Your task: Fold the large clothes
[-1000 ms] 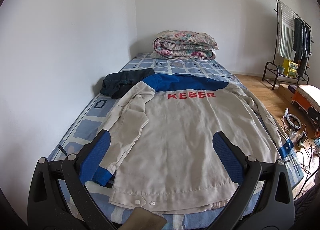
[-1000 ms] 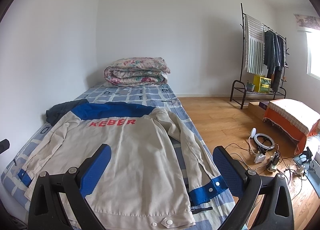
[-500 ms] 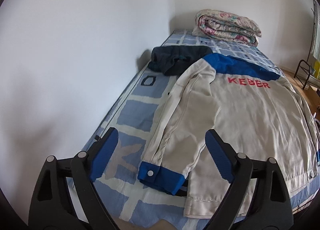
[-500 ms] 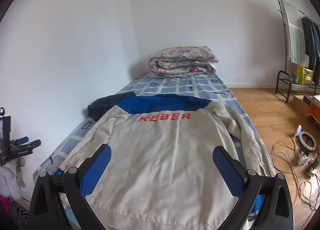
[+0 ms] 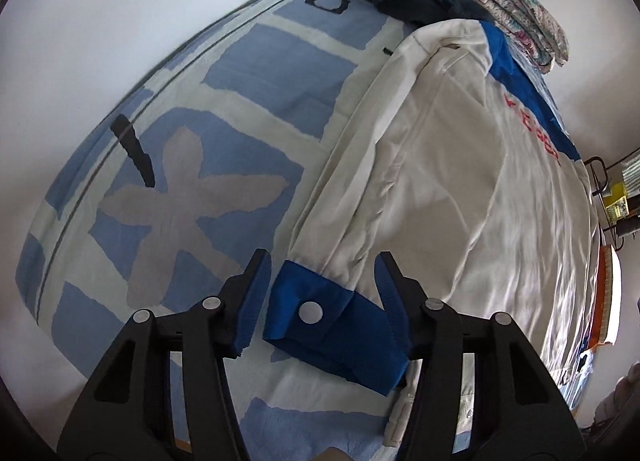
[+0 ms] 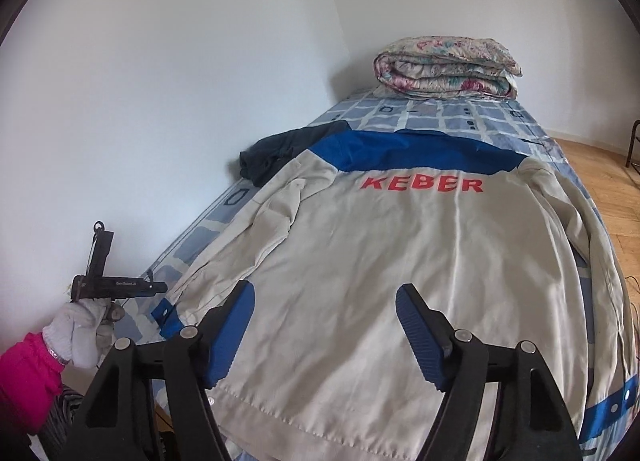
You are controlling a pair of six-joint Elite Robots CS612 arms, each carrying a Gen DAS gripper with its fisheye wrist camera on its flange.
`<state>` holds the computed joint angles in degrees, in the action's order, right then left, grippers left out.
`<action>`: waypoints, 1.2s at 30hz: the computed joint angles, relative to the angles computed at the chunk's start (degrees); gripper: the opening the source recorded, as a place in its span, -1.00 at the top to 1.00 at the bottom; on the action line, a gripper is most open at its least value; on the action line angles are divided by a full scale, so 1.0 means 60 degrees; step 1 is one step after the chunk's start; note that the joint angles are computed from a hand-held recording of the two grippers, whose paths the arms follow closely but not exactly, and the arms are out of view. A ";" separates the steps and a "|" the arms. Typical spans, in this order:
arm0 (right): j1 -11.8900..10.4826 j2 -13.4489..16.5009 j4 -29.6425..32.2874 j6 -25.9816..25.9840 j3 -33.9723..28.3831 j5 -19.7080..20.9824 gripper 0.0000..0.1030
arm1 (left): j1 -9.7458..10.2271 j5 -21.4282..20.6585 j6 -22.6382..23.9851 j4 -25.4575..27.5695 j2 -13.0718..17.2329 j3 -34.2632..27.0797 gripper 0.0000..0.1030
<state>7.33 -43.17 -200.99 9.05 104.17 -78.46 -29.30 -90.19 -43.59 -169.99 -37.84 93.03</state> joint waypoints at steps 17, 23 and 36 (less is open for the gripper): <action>-0.0058 -0.0161 0.1027 -0.0268 -0.0091 0.0643 -0.33 | -0.0476 0.1182 0.1290 -0.1856 -0.0568 0.0494 0.92; -0.0350 0.0010 0.2241 -0.0063 -0.1007 0.1946 -0.17 | -0.1070 0.1892 0.2756 -0.2899 -0.0891 0.0699 0.92; 0.0233 0.3386 0.7777 0.0519 -0.8471 0.3491 -0.11 | -0.1320 0.1513 0.3618 -0.3508 -0.0864 0.0640 0.92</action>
